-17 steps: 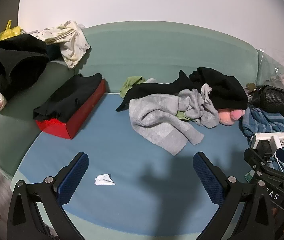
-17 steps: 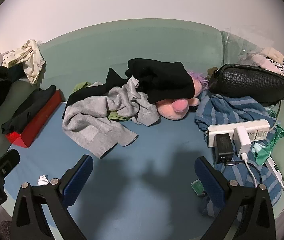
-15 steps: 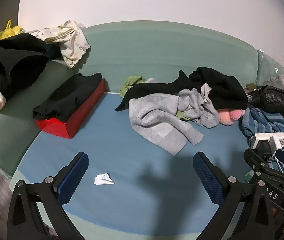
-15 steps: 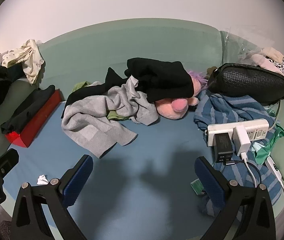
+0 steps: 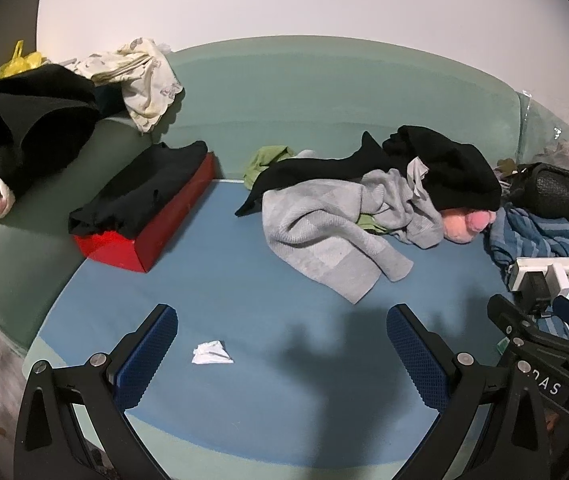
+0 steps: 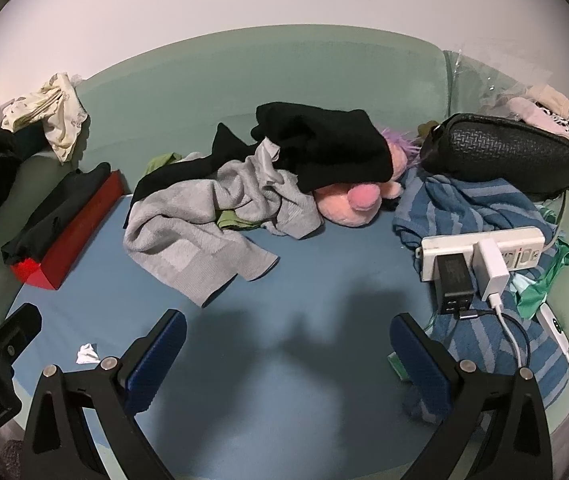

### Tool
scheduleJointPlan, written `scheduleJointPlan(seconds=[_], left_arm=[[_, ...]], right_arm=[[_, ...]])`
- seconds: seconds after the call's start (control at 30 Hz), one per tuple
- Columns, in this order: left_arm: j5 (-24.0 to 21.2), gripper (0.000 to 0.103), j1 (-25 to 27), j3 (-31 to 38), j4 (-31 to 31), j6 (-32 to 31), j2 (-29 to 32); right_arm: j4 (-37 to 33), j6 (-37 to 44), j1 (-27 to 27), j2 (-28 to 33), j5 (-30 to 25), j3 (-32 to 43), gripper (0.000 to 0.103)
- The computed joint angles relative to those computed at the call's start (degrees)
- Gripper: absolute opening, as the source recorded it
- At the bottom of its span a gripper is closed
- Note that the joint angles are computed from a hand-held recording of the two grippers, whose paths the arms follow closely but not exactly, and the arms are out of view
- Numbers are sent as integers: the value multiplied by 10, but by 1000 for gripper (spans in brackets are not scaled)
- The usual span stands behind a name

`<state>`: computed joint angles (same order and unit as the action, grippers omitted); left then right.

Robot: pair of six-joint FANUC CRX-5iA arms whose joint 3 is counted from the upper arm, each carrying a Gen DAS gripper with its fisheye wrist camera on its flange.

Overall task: Fold clothes
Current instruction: 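Move both tools toward the grey sweater and black garment heap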

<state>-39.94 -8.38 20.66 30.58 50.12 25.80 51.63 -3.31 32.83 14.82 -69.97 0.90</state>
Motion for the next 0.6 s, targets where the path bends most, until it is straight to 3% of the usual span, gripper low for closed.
scheduleJointPlan(seconds=[0.6], left_arm=[[6, 103, 15, -21, 10, 12, -13]], right_arm=[[-20, 24, 9, 7, -17, 26, 103]])
